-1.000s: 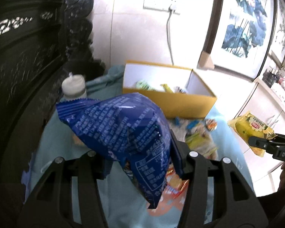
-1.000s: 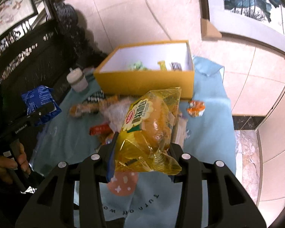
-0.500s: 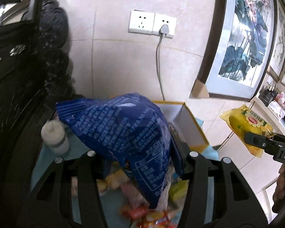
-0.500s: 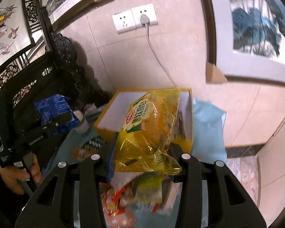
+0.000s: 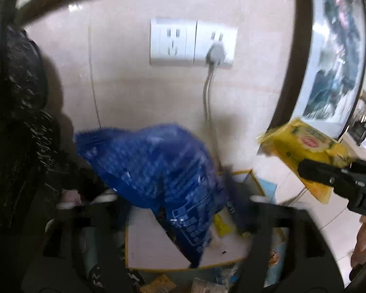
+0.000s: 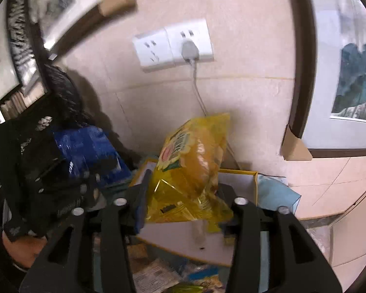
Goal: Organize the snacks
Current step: 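Drop the bread bun into the box with the right tool while the left drops the blue bag, then grasp the green-striped snack bag with the right tool while the left grasps the white candy bag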
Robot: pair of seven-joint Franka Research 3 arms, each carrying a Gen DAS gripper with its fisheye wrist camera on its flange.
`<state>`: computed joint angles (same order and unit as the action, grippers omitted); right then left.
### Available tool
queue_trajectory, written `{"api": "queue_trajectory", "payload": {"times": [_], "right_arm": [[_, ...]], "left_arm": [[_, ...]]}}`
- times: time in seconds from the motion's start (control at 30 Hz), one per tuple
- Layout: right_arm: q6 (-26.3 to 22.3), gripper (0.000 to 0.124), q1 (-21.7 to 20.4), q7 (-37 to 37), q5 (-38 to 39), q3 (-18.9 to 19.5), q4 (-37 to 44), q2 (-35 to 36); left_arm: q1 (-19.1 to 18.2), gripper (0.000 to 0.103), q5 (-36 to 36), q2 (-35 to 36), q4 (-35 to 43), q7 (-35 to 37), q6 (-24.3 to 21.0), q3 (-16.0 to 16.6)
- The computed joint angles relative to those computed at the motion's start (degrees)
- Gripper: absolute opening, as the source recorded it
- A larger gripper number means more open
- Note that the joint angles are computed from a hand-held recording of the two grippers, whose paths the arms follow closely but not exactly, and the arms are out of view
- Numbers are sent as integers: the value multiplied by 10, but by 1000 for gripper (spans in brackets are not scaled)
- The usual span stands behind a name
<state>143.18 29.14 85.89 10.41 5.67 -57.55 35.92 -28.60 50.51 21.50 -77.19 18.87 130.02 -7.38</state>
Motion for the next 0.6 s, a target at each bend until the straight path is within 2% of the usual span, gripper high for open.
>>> {"api": "queue_trajectory", "payload": {"times": [0.03, 0.07, 0.1, 0.13, 0.23, 0.4, 0.47, 0.6], "right_arm": [[-14, 64, 3, 24, -30, -4, 33, 25], [-27, 64, 16, 59, -54, -28, 47, 35], [-37, 64, 21, 64, -47, -39, 40, 35], [-31, 64, 16, 60, -44, -34, 13, 22], [27, 64, 10, 56, -51, -31, -133, -45], [79, 64, -15, 55, -10, -3, -323, -135], [93, 64, -27, 41, 14, 11, -388, -167], [101, 64, -26, 39, 19, 16, -495, -217]], "left_arm": [[1, 98, -11, 9, 10, 8, -19, -1], [-4, 98, -29, 12, 6, 11, -30, 8], [7, 98, -31, 2, -17, 1, -20, -3], [9, 98, -30, -11, -45, -12, -8, -3], [12, 98, -17, -52, -133, -58, 2, -9], [31, 98, -25, -125, -287, -155, 46, -39], [37, 98, -32, -153, -344, -189, 70, -53], [34, 98, -28, -177, -409, -221, 77, -82]]}}
